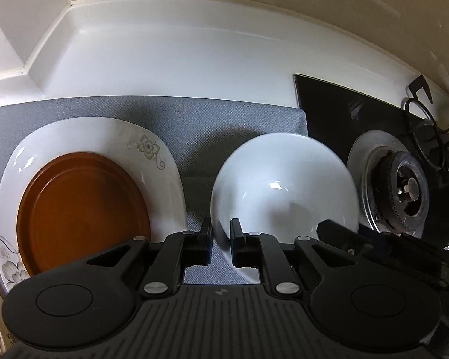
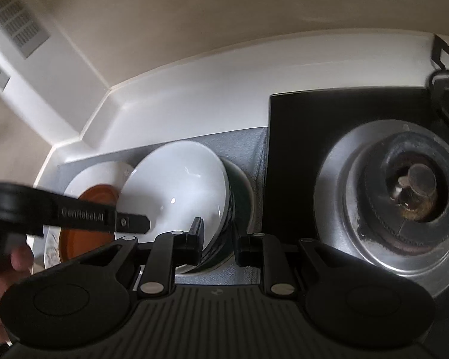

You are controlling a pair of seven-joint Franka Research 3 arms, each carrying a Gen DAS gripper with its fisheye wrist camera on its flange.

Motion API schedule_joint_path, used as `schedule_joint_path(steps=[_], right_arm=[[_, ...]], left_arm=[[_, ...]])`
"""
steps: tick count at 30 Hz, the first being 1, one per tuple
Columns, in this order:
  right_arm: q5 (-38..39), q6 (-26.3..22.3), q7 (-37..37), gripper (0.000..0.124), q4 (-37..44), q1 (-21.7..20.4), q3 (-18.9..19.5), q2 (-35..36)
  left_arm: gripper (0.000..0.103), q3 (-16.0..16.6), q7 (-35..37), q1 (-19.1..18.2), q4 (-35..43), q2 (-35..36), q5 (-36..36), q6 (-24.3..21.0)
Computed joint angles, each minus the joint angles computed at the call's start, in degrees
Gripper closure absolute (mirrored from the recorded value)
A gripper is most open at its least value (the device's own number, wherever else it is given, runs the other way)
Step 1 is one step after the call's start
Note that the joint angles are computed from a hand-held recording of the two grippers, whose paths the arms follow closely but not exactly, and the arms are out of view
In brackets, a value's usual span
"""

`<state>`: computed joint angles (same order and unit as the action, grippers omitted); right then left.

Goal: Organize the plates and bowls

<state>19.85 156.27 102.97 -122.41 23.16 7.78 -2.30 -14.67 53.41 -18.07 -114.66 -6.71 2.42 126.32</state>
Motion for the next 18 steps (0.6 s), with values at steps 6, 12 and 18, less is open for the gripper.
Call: schedule_joint_path(steps=[6,12,18], right_arm=[[5.3,0.0,-0.6,0.1,-0.7,-0.1,-0.5,-0.7],[12.8,0.5,-5.5,0.099,-3.1,0.2,-1.2,-3.6],[12.1,2.0,-4.7,0.088,-4.4,-0.2,-1.0,-4.5]], left_arm=[[0.09,0.0,1.0,-0.1,-0.1,0.1,0.2,0.3],[0.09,0.4,1.3,0.0,-1.3,-0.7,-1.8,1.3],[0.09,0.2,0.8,0.1,-1.5,-1.1,-0.9,1.5]])
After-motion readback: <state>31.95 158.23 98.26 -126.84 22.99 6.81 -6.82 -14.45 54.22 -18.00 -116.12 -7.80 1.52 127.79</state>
